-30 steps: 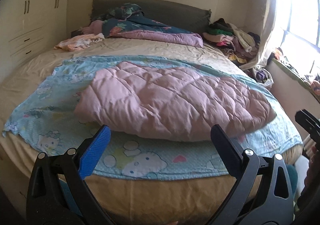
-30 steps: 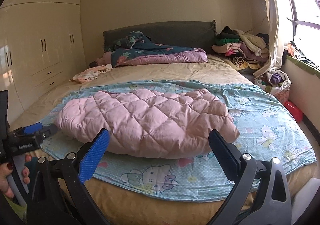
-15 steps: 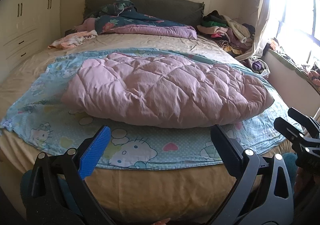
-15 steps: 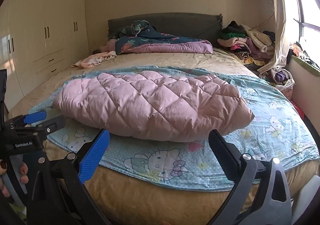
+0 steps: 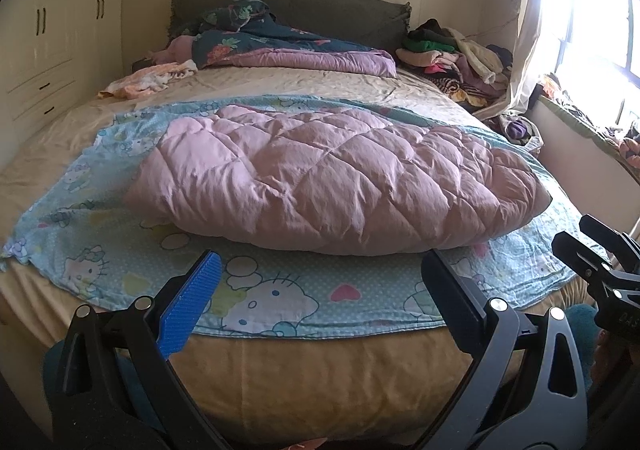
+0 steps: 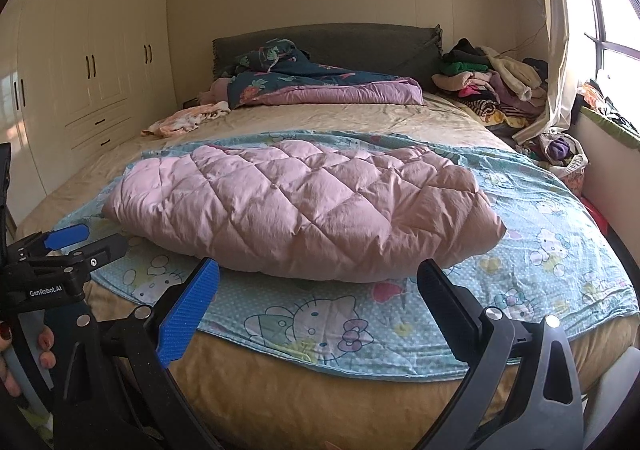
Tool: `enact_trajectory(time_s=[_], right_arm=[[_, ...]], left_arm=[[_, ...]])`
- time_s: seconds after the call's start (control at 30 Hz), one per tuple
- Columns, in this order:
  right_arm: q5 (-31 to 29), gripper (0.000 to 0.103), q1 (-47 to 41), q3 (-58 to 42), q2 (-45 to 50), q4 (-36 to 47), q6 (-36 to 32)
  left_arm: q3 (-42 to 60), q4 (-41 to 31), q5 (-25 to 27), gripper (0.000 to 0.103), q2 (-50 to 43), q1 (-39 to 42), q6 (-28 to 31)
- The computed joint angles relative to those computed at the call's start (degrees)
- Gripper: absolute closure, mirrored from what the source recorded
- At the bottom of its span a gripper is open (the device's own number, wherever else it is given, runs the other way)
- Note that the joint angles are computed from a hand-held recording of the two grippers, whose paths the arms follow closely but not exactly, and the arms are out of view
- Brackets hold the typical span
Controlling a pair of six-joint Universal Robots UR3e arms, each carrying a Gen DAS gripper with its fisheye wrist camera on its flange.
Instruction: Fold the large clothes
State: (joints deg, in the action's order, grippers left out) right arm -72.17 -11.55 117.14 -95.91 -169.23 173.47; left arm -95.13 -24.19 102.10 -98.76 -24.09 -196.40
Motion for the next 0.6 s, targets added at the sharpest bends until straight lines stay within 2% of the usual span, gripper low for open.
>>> enact_trajectory(time_s=[0.6], right_arm=[[0.14, 0.004, -0.39, 0.38, -0.43, -0.17, -0.21]], left_arm=[[0.39, -0.97, 0.51, 0.009, 0.22, -0.02, 0.04]])
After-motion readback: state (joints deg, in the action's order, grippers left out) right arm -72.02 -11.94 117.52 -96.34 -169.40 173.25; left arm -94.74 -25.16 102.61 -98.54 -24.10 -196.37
